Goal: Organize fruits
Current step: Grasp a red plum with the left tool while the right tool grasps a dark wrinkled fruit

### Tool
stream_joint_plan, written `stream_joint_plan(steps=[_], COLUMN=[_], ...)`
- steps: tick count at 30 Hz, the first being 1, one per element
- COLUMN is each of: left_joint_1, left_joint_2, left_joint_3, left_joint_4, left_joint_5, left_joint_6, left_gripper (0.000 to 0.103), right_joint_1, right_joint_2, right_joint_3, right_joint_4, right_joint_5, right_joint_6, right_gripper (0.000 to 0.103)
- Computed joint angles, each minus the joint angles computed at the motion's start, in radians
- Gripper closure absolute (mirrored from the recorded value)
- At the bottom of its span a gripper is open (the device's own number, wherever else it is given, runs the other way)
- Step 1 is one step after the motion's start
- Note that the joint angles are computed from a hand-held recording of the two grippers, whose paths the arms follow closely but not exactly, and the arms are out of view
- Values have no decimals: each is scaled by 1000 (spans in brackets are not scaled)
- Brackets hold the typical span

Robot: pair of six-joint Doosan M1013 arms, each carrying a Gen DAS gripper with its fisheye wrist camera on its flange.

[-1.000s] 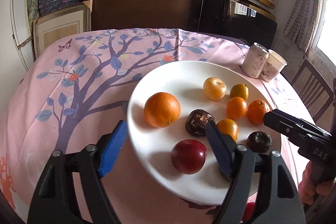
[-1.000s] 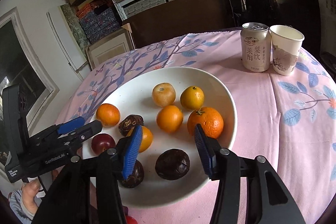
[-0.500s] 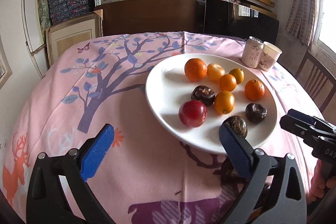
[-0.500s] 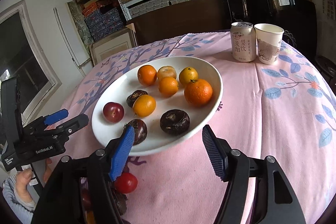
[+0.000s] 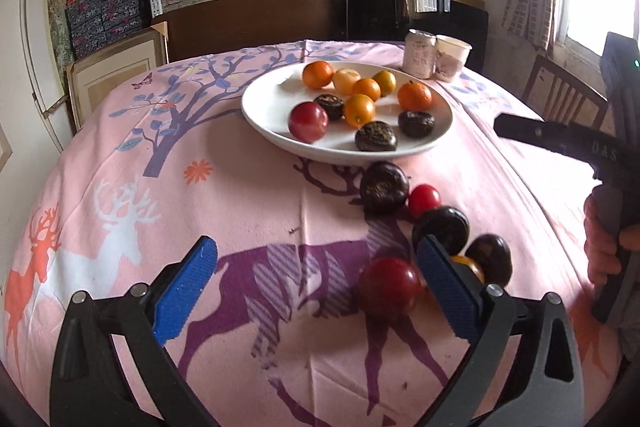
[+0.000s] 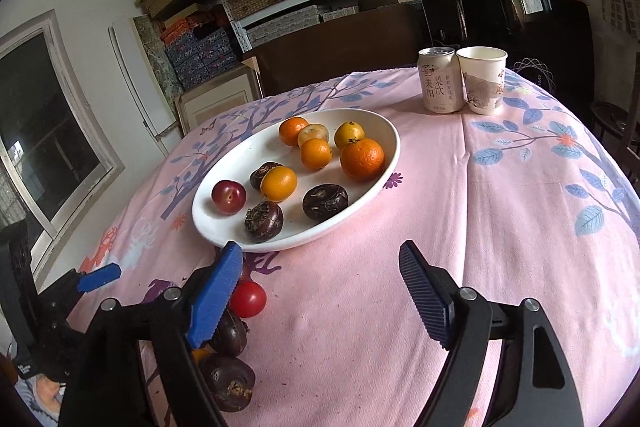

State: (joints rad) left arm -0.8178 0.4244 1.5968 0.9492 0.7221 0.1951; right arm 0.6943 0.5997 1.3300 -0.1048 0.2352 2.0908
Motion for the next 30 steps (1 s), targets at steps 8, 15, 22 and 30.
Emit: stream_joint_plan(steps=[8, 15, 22, 30], left_joint_1=[-8, -11, 3, -3], left_joint_2=[48, 29, 5, 41], left_joint_3=[-58, -33, -4, -46], left_joint_4=[-108, 55, 25, -24], left_joint_5=[90, 267, 174, 237], left_joint_6=[188, -84, -91, 15], left_gripper=[4, 4, 4, 4], right_joint_1=[-1, 1, 3, 33], right_joint_2=[-15, -21, -37, -28], right_joint_3=[28, 41, 72, 55], right_joint_4=[25, 19, 193, 418], right_joint_5=[-13, -22, -34, 67], right_joint_6=[-17, -11, -205, -591], right_gripper=[21, 21, 21, 21])
